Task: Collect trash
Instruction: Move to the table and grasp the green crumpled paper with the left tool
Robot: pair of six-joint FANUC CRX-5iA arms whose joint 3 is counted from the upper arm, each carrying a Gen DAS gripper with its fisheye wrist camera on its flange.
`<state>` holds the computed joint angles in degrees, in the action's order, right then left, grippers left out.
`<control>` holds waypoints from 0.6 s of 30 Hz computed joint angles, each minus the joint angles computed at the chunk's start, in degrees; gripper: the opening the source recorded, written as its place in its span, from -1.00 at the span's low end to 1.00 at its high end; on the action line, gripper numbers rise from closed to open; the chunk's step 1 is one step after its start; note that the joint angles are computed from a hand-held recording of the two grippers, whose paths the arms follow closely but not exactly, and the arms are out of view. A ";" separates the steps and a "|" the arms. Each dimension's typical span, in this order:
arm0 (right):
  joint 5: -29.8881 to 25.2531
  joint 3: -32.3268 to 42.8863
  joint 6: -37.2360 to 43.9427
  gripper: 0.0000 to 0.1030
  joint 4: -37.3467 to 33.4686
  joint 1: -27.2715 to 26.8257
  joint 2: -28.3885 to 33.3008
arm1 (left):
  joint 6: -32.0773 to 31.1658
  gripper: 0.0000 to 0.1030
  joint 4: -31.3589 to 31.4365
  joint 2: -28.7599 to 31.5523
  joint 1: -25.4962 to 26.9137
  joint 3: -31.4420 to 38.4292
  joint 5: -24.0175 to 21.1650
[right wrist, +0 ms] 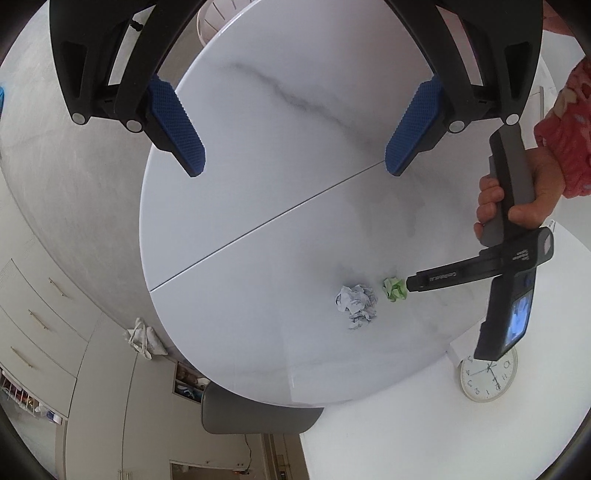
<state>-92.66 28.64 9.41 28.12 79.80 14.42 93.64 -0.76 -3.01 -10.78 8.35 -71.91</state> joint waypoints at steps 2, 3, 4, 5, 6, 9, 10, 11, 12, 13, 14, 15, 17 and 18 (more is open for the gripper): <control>0.67 0.29 1.13 0.89 -1.02 -1.44 0.48 | 0.50 0.51 -0.08 2.47 0.21 0.61 0.66; 1.13 0.40 1.59 0.89 -1.67 -2.18 0.70 | 0.47 0.46 0.30 3.44 0.36 0.67 1.09; 1.56 0.65 2.08 0.89 -2.34 -2.87 0.99 | 0.28 0.45 0.73 4.18 0.47 0.72 1.43; 1.94 0.83 2.68 0.89 -2.86 -3.46 1.22 | 0.03 0.43 1.22 4.84 0.49 0.61 1.93; 2.13 1.05 3.31 0.89 -3.26 -3.92 1.46 | 0.01 0.40 1.36 5.35 0.32 0.61 2.40; 2.69 1.79 5.23 0.89 -4.23 -5.21 2.25 | 0.35 0.31 1.09 6.30 -0.39 0.60 3.68; 3.08 1.81 5.79 0.90 -4.48 -5.65 2.35 | 0.46 0.26 0.76 6.33 -0.70 0.51 4.39; 3.21 1.96 6.11 0.90 -4.63 -5.85 2.48 | 0.21 0.18 0.64 6.51 -0.69 0.66 4.79; 3.45 2.21 6.71 0.89 -4.82 -6.26 2.76 | 0.02 0.05 0.73 6.59 -0.77 0.65 5.27; 3.64 2.62 7.30 0.89 -4.92 -6.65 3.20 | -0.18 -0.03 1.08 6.64 -0.67 0.56 5.73; 3.81 2.67 7.55 0.89 -4.85 -6.80 3.33 | -0.26 -0.19 1.53 6.72 -0.56 0.50 6.11; 4.17 2.69 7.87 0.89 -4.80 -7.05 3.40 | -0.30 -0.27 1.93 6.84 -0.44 0.52 6.27; 5.19 3.10 8.97 0.90 -4.90 -7.76 3.78 | -0.74 -0.32 3.07 7.01 0.07 0.45 6.26; 5.54 3.61 9.74 0.90 -4.91 -8.17 4.20 | -0.74 -0.32 3.20 7.05 0.13 0.55 5.96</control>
